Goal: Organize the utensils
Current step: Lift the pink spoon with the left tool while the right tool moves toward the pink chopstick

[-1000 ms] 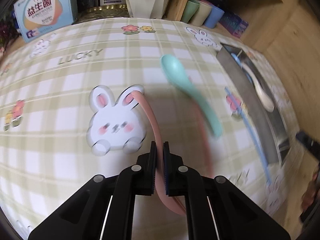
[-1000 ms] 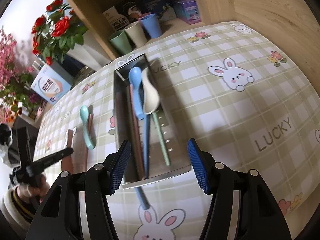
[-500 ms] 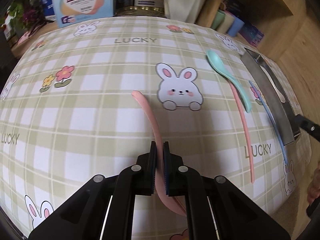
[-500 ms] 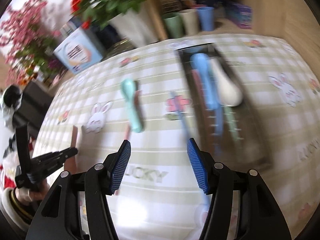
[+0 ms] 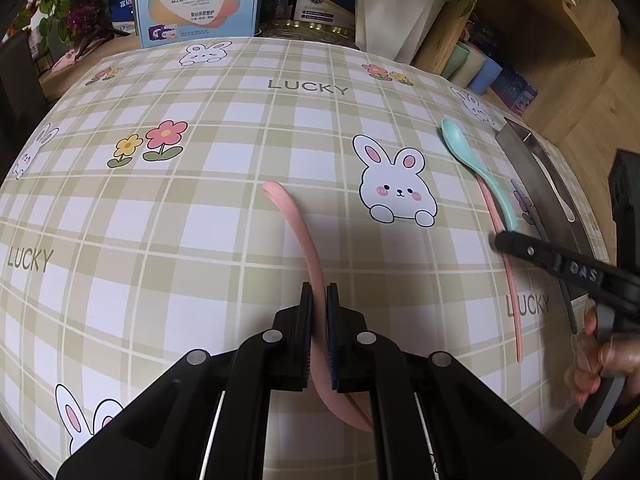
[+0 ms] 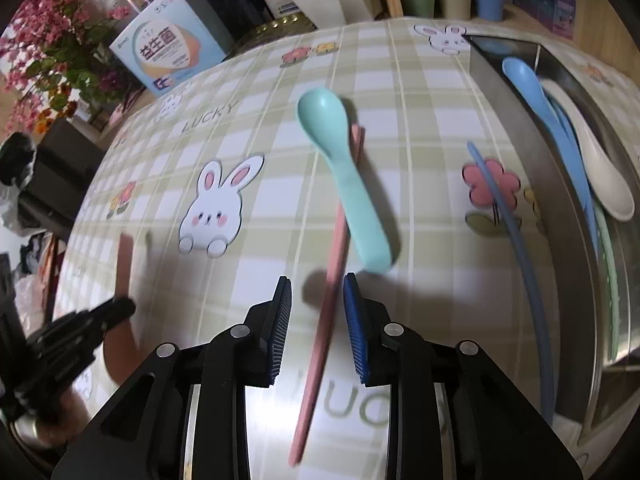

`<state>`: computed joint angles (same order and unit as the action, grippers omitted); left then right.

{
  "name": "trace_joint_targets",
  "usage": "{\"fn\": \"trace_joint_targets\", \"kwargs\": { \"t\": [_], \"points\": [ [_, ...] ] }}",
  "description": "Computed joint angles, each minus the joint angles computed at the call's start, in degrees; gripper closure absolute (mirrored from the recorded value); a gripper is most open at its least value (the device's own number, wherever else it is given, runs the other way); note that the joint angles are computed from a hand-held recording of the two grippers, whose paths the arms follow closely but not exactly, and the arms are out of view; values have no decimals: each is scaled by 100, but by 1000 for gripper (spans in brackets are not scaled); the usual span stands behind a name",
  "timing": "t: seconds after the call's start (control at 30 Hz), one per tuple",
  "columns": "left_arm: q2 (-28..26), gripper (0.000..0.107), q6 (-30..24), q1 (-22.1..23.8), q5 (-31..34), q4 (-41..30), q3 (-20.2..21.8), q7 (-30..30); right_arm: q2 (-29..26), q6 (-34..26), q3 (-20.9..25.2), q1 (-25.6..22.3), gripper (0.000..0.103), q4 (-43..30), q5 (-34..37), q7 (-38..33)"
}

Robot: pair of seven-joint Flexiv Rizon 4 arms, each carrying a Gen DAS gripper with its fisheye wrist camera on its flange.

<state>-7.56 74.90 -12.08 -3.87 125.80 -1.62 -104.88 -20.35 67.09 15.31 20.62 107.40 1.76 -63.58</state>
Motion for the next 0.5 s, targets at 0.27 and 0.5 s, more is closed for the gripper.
{"fn": "trace_joint_targets", "kwargs": {
  "t": [0.27, 0.5],
  "points": [
    [-21, 100, 165, 40, -324, 128, -67, 198, -157, 36, -846, 692, 86, 81, -1720, 1103],
    [-35, 99, 217, 45, -457, 174, -72, 275, -179, 45, -826, 616, 89, 153, -2350, 1396]
  ]
}}
